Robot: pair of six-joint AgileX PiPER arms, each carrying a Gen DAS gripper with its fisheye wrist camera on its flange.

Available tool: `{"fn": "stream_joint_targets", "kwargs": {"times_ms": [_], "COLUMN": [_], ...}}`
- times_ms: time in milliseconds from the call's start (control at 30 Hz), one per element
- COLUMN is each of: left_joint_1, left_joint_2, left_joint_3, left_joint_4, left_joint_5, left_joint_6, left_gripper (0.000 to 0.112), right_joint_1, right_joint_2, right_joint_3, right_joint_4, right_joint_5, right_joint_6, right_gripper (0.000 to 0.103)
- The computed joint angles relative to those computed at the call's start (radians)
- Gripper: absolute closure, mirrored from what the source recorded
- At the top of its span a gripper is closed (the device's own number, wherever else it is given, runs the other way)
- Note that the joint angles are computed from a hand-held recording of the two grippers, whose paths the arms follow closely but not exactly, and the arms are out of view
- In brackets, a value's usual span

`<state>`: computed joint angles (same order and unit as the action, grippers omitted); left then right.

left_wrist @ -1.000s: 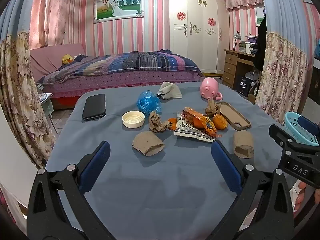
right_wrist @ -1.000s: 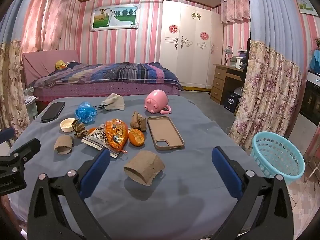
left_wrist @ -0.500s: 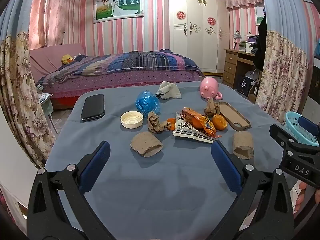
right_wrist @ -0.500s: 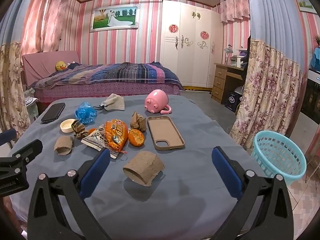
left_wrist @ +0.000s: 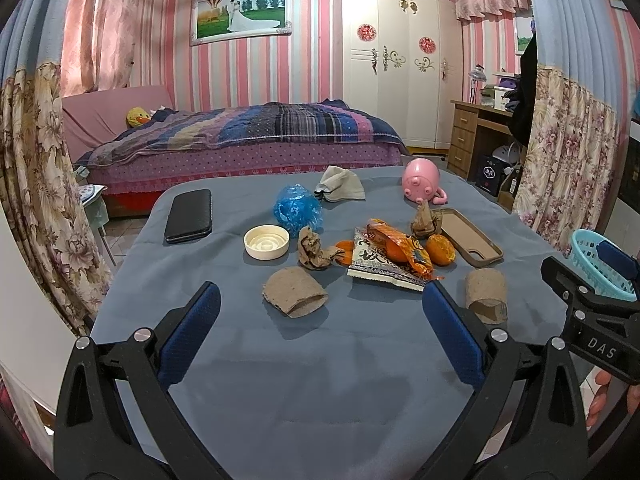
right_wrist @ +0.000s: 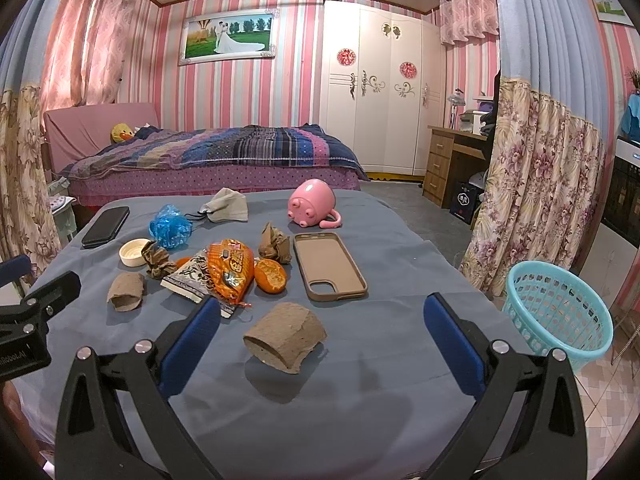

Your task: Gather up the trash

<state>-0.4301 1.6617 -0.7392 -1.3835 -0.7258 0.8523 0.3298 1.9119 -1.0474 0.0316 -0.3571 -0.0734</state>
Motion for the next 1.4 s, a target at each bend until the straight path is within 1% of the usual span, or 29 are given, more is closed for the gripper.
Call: {"fn": "stream_joint_targets", "kwargs": {"times_ms": [1300, 1400], "left_joint_1": [-0.016, -0.016], "left_joint_2": [-0.006, -0.007], "left_joint_3": [-0.008, -0.008], "left_joint_4": [-0.030, -0.031], "left_joint_5": [-0.014, -0.011], "left_joint_6": [0.036, 0.037], "left_gripper": [0.015, 0.015], "right_joint_1": [-0.004, -0.017], "right_joint_2": [0.006, 0.014], "right_joint_3": [-0.003, -0.012], "right_joint_4": [-0.018, -0.051], "right_joint_5": [-0.003, -0.001], "right_joint_6": [0.020, 0.049], "right_gripper": [0.004, 0.004]}}
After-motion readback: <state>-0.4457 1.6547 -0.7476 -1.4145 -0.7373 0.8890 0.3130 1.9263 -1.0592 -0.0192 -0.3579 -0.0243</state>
